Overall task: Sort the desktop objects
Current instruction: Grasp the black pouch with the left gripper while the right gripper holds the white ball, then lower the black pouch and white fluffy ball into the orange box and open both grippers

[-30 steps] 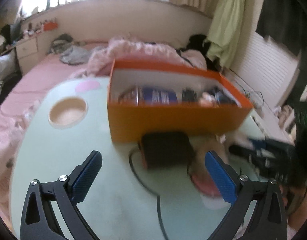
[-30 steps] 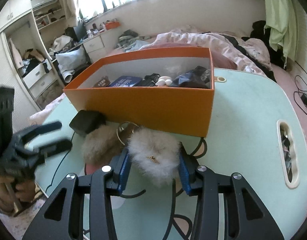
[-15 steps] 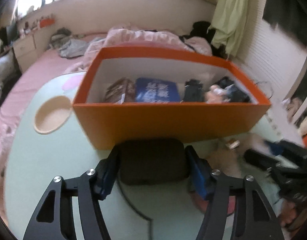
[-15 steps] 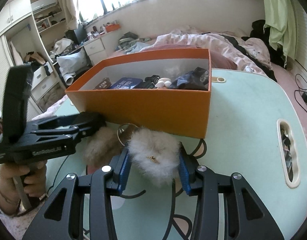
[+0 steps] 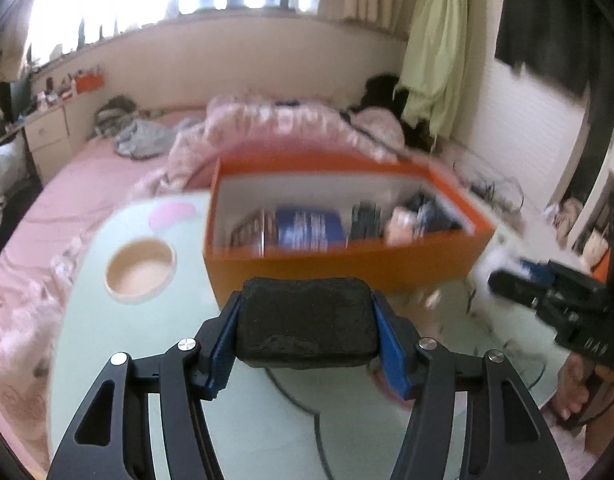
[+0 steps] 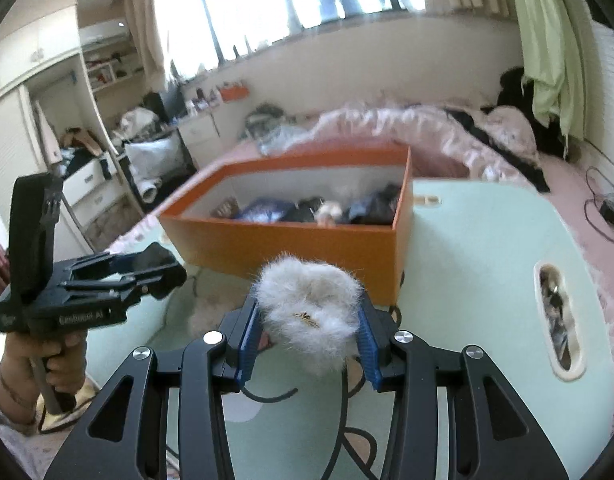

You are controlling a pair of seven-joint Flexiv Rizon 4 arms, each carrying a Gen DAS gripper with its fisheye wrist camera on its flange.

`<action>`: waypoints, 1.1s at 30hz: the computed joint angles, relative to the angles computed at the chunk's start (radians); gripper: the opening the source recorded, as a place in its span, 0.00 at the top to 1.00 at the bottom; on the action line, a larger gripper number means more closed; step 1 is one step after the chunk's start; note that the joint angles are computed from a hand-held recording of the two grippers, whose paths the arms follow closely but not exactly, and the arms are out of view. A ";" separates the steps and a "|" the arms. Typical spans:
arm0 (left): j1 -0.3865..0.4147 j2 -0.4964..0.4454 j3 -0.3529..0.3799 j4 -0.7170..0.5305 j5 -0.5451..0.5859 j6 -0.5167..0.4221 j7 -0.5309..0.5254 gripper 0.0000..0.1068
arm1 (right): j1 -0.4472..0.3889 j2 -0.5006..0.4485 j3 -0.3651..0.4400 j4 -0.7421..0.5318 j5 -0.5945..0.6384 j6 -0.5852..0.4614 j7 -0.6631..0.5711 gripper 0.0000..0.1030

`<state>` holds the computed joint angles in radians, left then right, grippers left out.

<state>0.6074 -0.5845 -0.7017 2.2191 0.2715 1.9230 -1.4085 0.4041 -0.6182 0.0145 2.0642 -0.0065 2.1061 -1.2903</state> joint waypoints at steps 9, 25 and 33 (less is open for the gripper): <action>-0.068 -0.029 -0.029 -0.181 -0.088 -0.108 0.075 0.44 | 0.031 0.035 -0.078 -0.147 -0.029 -0.173 -0.033 0.58; -0.144 -0.035 0.063 -0.189 -0.140 -0.024 0.059 0.07 | 0.203 -0.035 -0.322 -0.212 0.047 -0.168 0.148 0.21; 0.001 0.011 -0.033 -0.005 -0.066 -0.063 0.092 0.07 | 0.445 0.037 -0.512 -0.019 0.169 -0.197 0.015 0.21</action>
